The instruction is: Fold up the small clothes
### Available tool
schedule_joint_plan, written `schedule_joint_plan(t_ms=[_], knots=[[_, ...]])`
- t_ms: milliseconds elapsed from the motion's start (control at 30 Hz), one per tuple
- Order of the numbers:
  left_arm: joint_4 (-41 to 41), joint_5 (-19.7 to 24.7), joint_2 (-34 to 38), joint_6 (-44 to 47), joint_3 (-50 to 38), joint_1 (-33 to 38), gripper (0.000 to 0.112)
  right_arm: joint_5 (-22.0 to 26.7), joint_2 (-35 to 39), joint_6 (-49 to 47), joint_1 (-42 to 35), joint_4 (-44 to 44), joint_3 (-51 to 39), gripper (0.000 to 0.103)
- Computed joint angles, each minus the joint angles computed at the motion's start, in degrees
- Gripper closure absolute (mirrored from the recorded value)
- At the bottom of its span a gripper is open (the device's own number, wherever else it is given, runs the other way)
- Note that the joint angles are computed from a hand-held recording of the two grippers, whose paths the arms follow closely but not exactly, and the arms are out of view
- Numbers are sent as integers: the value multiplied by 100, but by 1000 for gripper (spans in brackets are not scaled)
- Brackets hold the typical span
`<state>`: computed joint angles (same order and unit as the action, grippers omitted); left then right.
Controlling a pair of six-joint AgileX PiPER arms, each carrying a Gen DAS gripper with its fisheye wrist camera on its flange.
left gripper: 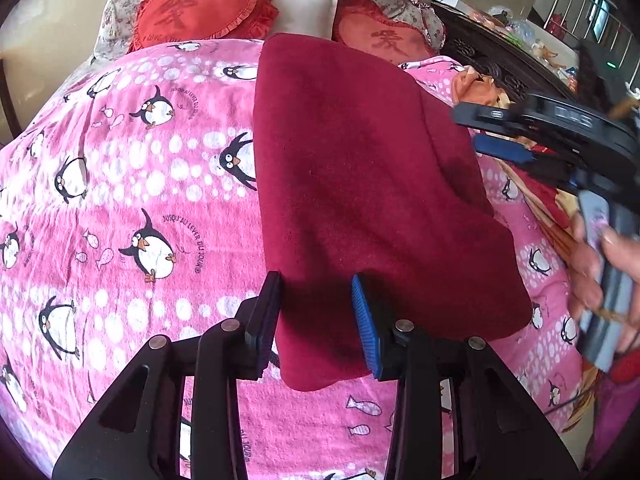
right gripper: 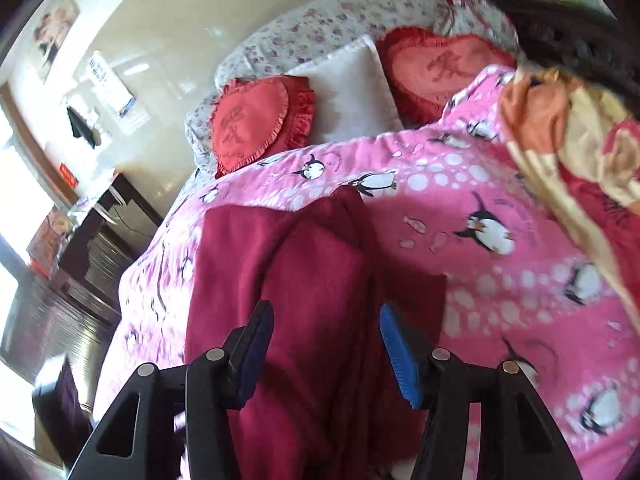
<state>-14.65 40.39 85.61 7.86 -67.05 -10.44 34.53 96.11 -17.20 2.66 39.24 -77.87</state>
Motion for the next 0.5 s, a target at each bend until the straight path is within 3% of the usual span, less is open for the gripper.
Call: schedule_joint_plan(t_ms=[33, 67, 100, 133, 300, 400, 500], knots=[[14, 19, 11, -7, -21, -2, 78, 131, 183, -59, -47, 57, -210, 59], [29, 33, 17, -18, -39, -7, 78, 220, 432, 37, -16, -77, -488, 72], [7, 67, 23, 10, -58, 6, 78, 260, 529, 173, 18, -264, -650, 91], [-41, 98, 38, 54, -83, 30, 78, 269, 581, 144, 44, -358, -745, 96], [-129, 100, 112, 77, -161, 44, 77, 261, 726, 583, 276, -1468, -1213, 96], [-92, -50, 131, 51, -113, -32, 71, 209, 1028, 1090, 355, -2254, -1441, 96], [78, -163, 161, -87, -71, -116, 68, -52, 1099, 1171, 361, -2313, -1257, 97]])
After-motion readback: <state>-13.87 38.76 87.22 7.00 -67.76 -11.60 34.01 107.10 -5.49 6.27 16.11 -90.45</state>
